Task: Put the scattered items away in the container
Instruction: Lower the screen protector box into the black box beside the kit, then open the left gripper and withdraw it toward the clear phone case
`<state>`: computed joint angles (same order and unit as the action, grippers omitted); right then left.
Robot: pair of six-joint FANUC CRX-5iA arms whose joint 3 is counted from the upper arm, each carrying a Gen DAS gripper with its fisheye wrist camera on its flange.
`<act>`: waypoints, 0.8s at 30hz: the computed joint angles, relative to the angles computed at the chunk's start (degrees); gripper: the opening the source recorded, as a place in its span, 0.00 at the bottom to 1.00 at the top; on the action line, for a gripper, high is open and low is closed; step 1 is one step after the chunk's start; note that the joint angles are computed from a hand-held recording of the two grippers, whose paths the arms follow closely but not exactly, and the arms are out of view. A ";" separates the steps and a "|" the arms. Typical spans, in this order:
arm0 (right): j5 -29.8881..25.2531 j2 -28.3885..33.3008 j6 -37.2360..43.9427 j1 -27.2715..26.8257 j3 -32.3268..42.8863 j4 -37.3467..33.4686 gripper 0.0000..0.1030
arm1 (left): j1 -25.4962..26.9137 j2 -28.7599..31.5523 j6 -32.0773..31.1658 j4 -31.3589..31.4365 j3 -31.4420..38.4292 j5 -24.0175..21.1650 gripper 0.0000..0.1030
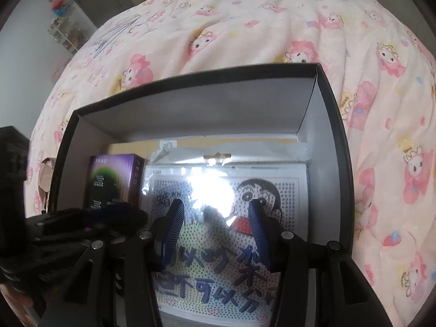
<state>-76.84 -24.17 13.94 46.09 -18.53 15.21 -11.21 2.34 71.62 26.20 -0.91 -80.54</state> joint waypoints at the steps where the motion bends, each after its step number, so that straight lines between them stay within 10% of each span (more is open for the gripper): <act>1: 0.29 0.31 0.63 -0.33 0.13 0.36 0.44 | 0.30 0.05 0.10 -0.25 0.59 0.94 0.30; 9: 0.89 4.87 7.83 -5.57 2.75 -2.78 0.44 | -2.57 4.21 2.66 -3.45 3.95 6.85 0.30; 24: -2.45 4.37 9.07 -1.44 2.49 -3.73 0.55 | -0.94 2.42 4.13 -3.97 2.25 1.11 0.29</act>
<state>-79.29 -19.80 23.02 44.65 -16.04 11.47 -12.14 4.76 75.75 22.23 1.33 -79.43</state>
